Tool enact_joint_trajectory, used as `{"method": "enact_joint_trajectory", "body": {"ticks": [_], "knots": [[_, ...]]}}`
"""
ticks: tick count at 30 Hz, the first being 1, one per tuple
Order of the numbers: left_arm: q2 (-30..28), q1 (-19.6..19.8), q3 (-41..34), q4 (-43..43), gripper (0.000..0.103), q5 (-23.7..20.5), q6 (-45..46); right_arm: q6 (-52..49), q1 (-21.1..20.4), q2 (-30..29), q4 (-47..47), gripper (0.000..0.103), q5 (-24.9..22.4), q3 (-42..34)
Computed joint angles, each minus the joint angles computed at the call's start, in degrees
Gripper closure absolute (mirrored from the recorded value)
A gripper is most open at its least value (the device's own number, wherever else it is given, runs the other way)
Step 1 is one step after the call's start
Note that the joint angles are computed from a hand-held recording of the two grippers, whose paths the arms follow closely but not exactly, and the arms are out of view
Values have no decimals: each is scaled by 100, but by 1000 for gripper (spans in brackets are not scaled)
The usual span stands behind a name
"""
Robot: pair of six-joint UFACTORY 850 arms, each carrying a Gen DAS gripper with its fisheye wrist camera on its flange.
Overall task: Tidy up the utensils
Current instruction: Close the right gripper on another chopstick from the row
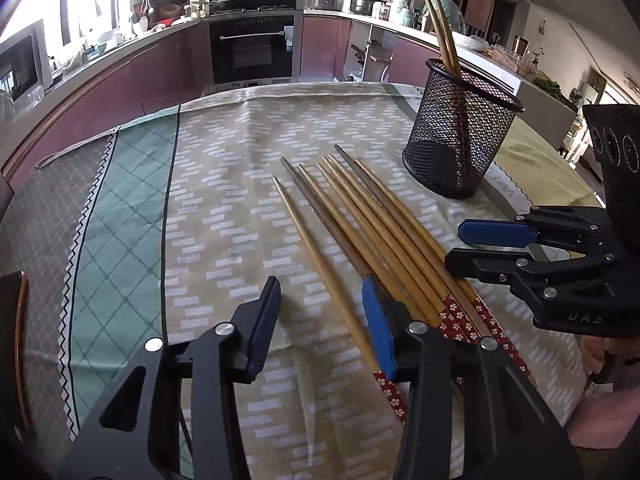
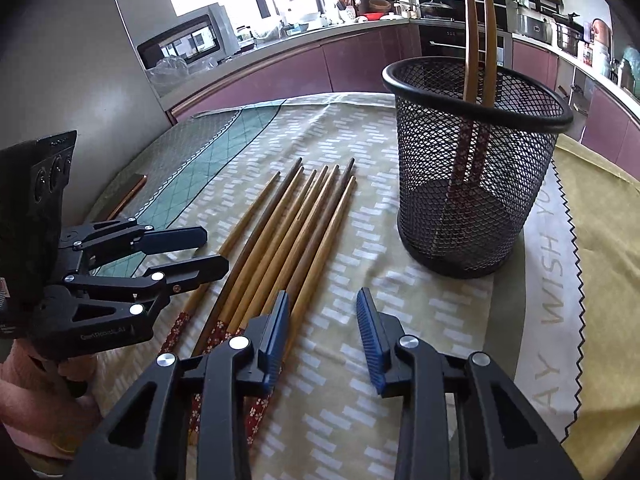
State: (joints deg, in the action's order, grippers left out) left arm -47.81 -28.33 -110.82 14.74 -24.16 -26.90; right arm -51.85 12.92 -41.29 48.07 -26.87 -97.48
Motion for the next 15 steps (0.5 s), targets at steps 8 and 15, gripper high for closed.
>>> {"method": "enact_joint_trajectory", "body": {"ticks": [8, 15], "knots": [[-228, 9, -398, -110, 65, -277, 236, 621, 61, -88, -701, 78, 89, -172], [-549, -4, -928, -3, 66, -538, 245, 1119, 127, -312, -1118, 78, 104, -531]]}}
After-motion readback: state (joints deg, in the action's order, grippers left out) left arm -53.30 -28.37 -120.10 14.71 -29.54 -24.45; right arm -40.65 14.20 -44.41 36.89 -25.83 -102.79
